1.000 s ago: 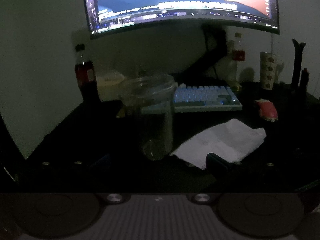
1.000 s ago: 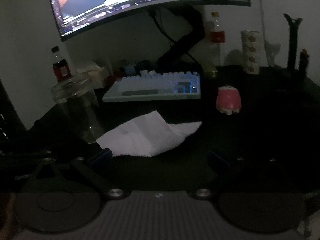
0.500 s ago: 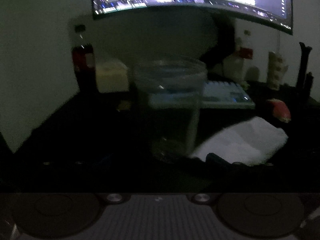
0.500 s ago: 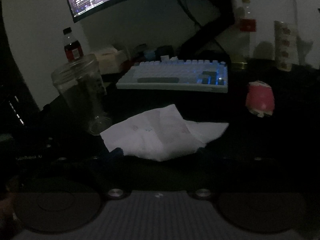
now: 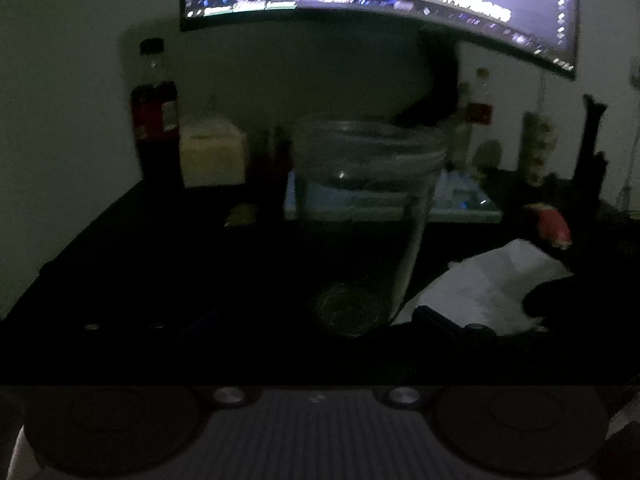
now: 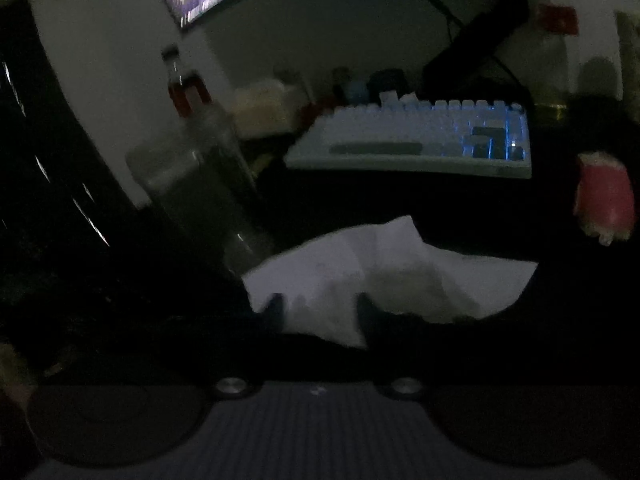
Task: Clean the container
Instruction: 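Grasp the jar rim with the left gripper while the right gripper pinches the white tissue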
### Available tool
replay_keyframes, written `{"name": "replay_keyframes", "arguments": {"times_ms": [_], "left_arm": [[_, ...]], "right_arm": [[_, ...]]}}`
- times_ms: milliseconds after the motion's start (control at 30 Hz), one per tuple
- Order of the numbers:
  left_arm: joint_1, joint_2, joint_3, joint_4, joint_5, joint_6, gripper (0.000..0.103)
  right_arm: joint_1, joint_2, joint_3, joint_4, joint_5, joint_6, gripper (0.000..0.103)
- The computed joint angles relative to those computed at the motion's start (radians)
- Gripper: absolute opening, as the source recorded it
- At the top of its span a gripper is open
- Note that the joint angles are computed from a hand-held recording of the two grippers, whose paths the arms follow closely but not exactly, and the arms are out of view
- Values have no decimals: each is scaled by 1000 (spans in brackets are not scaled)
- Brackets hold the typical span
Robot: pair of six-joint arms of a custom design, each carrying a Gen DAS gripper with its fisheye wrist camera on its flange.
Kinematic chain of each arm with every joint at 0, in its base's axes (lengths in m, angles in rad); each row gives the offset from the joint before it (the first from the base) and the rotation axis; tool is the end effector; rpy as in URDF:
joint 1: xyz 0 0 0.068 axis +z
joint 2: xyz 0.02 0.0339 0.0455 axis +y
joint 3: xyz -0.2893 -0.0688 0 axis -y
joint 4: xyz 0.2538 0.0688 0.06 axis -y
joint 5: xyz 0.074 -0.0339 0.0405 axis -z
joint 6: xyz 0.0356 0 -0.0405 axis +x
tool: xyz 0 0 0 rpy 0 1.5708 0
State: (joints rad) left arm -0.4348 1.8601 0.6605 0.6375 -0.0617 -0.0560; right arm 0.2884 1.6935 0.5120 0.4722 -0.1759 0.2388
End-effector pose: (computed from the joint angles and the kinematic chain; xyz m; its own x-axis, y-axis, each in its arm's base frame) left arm 0.3122 -0.1426 0.1176 -0.5035 0.1723 -0.8466 0.3455 0.9383 -0.0145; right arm 0.2762 0.0885 0.1176 -0.7030 0.0343 -0.7103 -0.2481 0.9242 0.2902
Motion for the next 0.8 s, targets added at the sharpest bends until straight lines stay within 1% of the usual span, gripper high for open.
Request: {"name": "replay_keyframes", "arguments": {"times_ms": [100,167,200,267,333,367,400,433,467,533,600,700,767,800], "left_arm": [[17,-7,3,17,29,33,103],[21,-12,27,0,43,57,103],[28,-14,38,-3,67,72,103],[55,-21,59,-14,167,103,103],[67,-26,76,-35,203,82,103],[75,-24,75,-27,229,79,103],[86,-19,70,-10,262,87,103],[98,-13,66,6,295,94,103],[109,-7,62,19,327,106,103],[129,-5,42,60,375,136,103],[135,-10,27,72,365,142,103],[138,-1,28,77,341,138,103],[146,9,43,62,349,122,103],[150,13,47,58,357,117,103]], "right_arm": [[40,6,37,-61,40,-22,17],[66,-6,36,-71,72,8,15],[67,-19,36,-81,82,24,15],[67,-27,41,-82,110,35,17],[60,-27,64,-109,137,23,17],[51,-28,70,-110,136,20,18],[43,-31,74,-110,134,21,24],[33,-29,82,-114,134,24,33],[21,-20,94,-119,137,28,37],[-3,8,118,-119,134,32,57],[-29,48,147,-117,105,36,66],[-42,110,202,-137,101,18,70],[-45,140,223,-140,95,-12,75],[-45,154,229,-140,95,-25,80]]}}
